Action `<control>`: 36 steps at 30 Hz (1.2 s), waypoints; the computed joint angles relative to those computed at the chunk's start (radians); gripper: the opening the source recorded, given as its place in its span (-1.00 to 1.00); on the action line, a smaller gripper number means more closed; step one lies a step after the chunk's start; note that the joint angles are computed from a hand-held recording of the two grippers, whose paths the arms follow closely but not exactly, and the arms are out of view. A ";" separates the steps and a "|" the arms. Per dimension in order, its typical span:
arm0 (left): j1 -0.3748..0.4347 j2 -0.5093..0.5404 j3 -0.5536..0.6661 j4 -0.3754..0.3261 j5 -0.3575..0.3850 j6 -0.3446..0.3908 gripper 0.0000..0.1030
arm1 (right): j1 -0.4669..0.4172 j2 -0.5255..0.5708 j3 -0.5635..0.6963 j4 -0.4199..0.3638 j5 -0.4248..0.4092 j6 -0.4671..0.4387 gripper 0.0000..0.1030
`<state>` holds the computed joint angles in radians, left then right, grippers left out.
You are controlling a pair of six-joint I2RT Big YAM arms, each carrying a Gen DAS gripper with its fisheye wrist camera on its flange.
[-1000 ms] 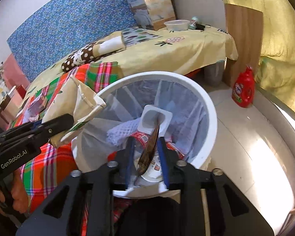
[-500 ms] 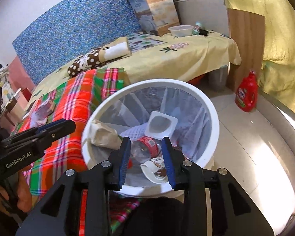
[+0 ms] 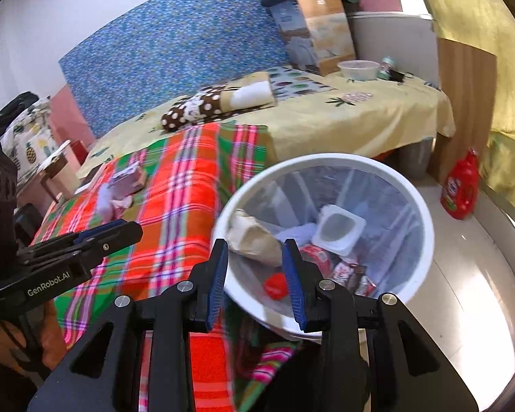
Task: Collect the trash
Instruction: 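Move both open tools back toward the remaining trash on the bed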
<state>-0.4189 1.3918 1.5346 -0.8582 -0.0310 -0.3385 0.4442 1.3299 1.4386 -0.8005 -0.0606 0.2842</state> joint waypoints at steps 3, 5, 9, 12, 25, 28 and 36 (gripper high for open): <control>0.011 -0.032 -0.030 0.000 -0.024 -0.002 -0.42 | 0.018 0.007 0.009 0.003 -0.011 -0.013 -0.31; 0.014 -0.049 -0.045 0.001 -0.042 -0.004 -0.42 | 0.027 0.011 0.015 0.003 -0.016 -0.018 -0.31; 0.027 -0.083 -0.077 0.001 -0.063 -0.013 -0.42 | 0.046 0.017 0.026 0.000 -0.021 -0.027 -0.31; 0.041 -0.108 -0.102 -0.002 -0.078 -0.022 -0.42 | 0.064 0.028 0.039 -0.012 -0.003 -0.031 -0.31; 0.130 -0.199 -0.198 -0.036 -0.131 -0.063 -0.42 | 0.113 0.061 0.081 -0.019 -0.026 -0.068 -0.31; 0.158 -0.215 -0.216 -0.043 -0.132 -0.071 -0.42 | 0.121 0.067 0.085 -0.018 -0.030 -0.071 -0.31; 0.208 -0.224 -0.240 -0.059 -0.122 -0.075 -0.42 | 0.131 0.087 0.104 -0.038 -0.065 -0.077 -0.31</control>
<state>-0.2108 1.1673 1.2944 -0.9167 -0.1534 -0.4138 0.5751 1.4171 1.5431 -0.8382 -0.1261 0.2075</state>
